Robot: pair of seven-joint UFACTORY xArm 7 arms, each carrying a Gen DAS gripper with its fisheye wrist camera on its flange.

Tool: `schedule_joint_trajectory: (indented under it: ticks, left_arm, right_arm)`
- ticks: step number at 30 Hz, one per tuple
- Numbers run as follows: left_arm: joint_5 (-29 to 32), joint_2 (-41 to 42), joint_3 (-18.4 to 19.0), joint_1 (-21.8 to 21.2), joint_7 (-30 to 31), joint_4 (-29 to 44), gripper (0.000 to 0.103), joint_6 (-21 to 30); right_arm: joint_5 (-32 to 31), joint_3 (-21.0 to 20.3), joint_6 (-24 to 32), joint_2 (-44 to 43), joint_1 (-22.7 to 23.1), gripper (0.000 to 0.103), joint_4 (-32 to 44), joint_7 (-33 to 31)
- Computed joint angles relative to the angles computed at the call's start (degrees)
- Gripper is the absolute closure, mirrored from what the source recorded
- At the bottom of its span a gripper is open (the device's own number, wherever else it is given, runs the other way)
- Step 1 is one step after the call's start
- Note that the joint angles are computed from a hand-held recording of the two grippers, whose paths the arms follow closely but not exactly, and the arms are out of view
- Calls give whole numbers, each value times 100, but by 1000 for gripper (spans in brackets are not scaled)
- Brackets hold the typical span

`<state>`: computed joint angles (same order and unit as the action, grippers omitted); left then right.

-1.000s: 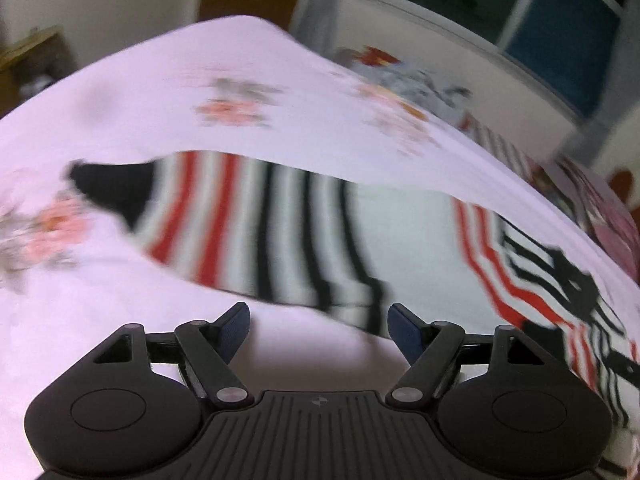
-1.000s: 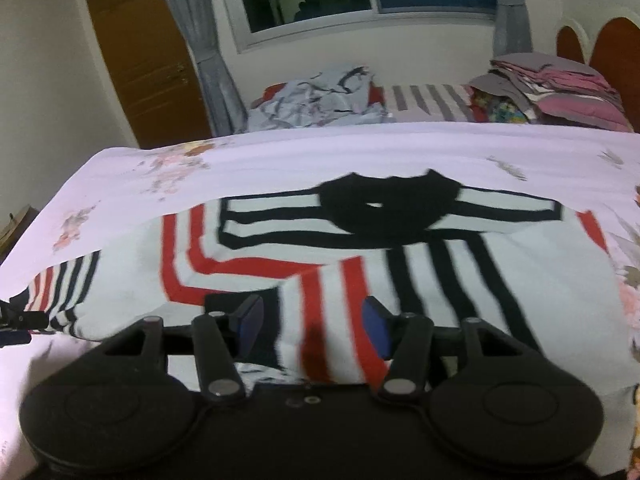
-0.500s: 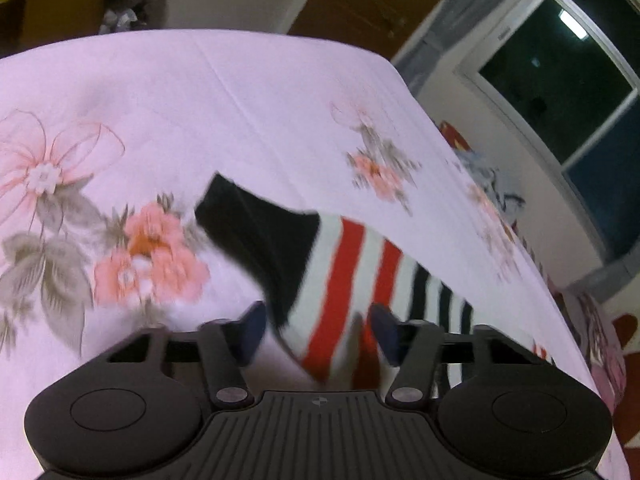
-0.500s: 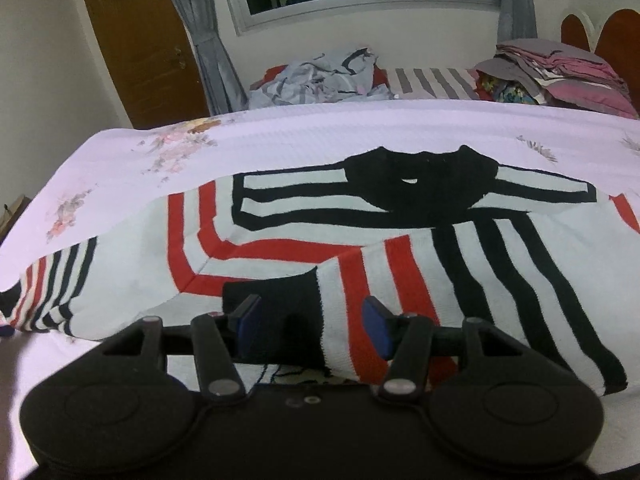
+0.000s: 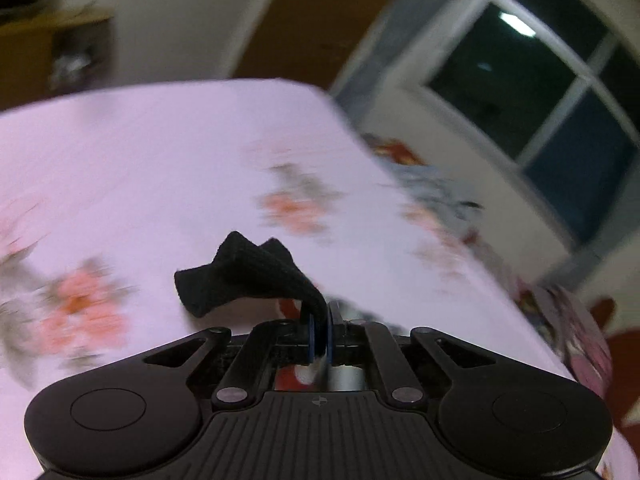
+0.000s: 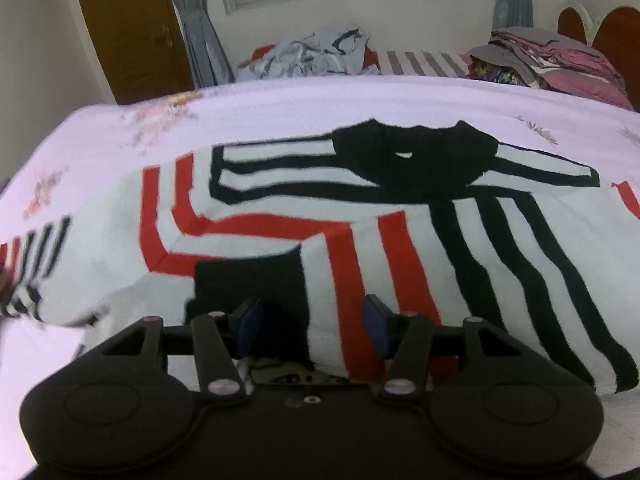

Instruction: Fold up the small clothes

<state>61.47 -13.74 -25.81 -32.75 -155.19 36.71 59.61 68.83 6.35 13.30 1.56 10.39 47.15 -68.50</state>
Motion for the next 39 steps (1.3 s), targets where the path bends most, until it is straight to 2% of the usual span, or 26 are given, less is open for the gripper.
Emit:
schedule_joint_trajectory:
  ticks: [3, 6, 9, 11, 14, 16, 18, 20, 22, 23, 24, 26, 27, 30, 33, 35, 37, 38, 39]
  left_arm:
    - [732, 566, 39, 63, 503, 750, 99, -106]
    - [1555, 1355, 280, -18, 966, 1654, 99, -474]
    - [2236, 2355, 557, -160, 1407, 2787, 99, -1082]
    - [2460, 3146, 701, -299, 1896, 3708, 99, -1469]
    - [2318, 4333, 824, -464, 2830, 5121, 99, -2075]
    - [1859, 5024, 782, -527, 3686, 5942, 98, -2331]
    - [1309, 5618, 709, -606, 4605, 6656, 98, -2287]
    - [861, 5854, 628, -640, 5221, 6949, 98, -2271]
    - [641, 5753, 683, -806, 5351, 6886, 93, -2109]
    - [578, 5623, 742, -835, 5355, 6752, 77, -2095]
    - [553, 5447, 828, -901, 5261, 6570, 48, -2053]
    - [725, 4924, 1137, -1202, 4839, 6038, 23, -1722]
    - [856, 4612, 1271, -1409, 4576, 5673, 23, -1529]
    - [741, 3975, 1497, -1639, 4386, 4924, 23, -1204]
    - [521, 3392, 1648, -1887, 4254, 4177, 23, -643]
    - [333, 3116, 1578, -1925, 4216, 3768, 23, -278]
    - [148, 2937, 1461, -1871, 4170, 3439, 23, -70]
    - [71, 2915, 1406, -1840, 4184, 3329, 23, 22]
    - [39, 2930, 1367, -1809, 4231, 3287, 23, 79]
  right_arm:
    - [198, -95, 228, -136, -84, 49, -9, -69]
    - [296, -228, 397, -303, -165, 49, -58, -118]
    - [389, -399, 512, -486, -265, 49, -126, -221]
    - [417, -517, 578, -581, -344, 49, -168, -273]
    - [388, -689, 606, -701, -489, 48, -241, -275]
    - [259, -783, 609, -745, -588, 48, -284, -190]
    - [108, -881, 682, -785, -695, 46, -316, -89]
    - [52, -951, 776, -823, -760, 44, -340, -113]
    - [120, -971, 821, -829, -769, 41, -345, -223]
    - [140, -981, 893, -835, -776, 40, -346, -266]
    - [139, -981, 969, -846, -779, 38, -356, -276]
    - [166, -950, 1097, -862, -754, 36, -363, -315]
    - [191, -924, 1138, -882, -727, 35, -378, -345]
    - [246, -780, 1193, -857, -569, 32, -376, -453]
    - [273, -540, 781, -643, -329, 32, -274, -569]
    - [253, -426, 513, -451, -215, 35, -155, -532]
    - [200, -335, 319, -269, -153, 41, -28, -465]
    - [147, -305, 293, -182, -144, 51, 45, -386]
    - [113, -297, 360, -125, -166, 66, 101, -319]
